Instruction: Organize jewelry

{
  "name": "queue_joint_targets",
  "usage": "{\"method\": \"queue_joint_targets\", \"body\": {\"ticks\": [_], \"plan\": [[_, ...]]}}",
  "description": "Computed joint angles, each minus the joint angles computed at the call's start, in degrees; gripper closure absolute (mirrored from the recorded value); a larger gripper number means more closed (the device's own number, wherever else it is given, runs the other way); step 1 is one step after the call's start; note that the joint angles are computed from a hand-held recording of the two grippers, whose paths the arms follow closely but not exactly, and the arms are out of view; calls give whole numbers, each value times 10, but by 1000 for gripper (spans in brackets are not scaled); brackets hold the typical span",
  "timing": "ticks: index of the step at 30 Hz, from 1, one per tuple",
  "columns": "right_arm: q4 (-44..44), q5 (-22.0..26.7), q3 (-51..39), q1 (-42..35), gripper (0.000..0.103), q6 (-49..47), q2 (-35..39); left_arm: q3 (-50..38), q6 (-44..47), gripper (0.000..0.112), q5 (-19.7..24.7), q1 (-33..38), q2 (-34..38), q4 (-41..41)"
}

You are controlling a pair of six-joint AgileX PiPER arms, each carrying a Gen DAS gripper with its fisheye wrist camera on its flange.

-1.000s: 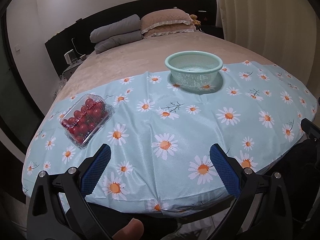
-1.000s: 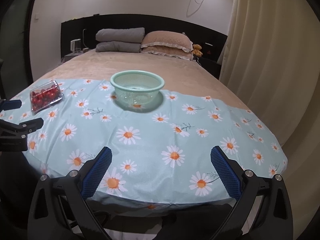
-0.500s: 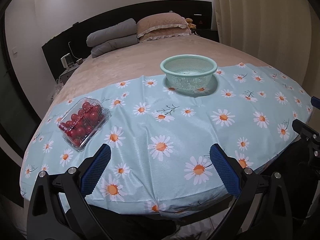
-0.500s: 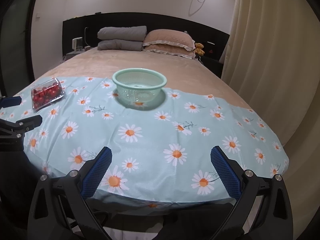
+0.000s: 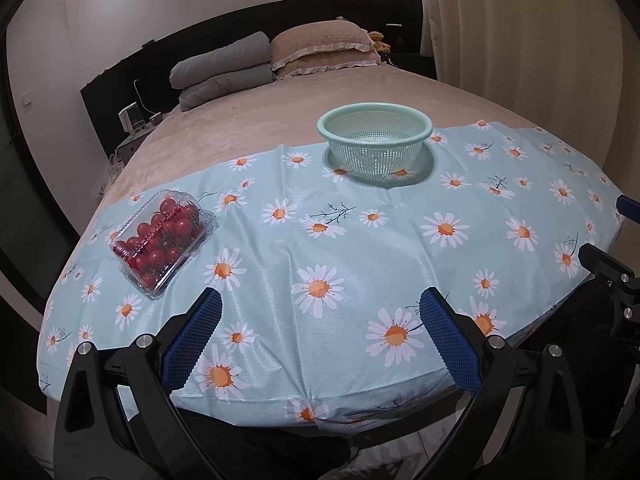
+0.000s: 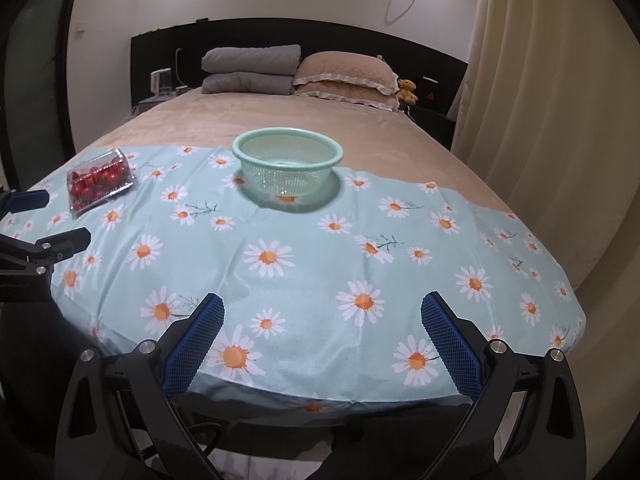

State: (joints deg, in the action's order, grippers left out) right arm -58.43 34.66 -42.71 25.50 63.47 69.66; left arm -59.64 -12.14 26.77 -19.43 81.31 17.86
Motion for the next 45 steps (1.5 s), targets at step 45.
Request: {"method": "queue_joint_targets", "body": {"ticks": [45], "plan": [[179, -90, -15, -83, 8, -163, 53, -7, -147, 15, -24, -2, 24, 141]]}}
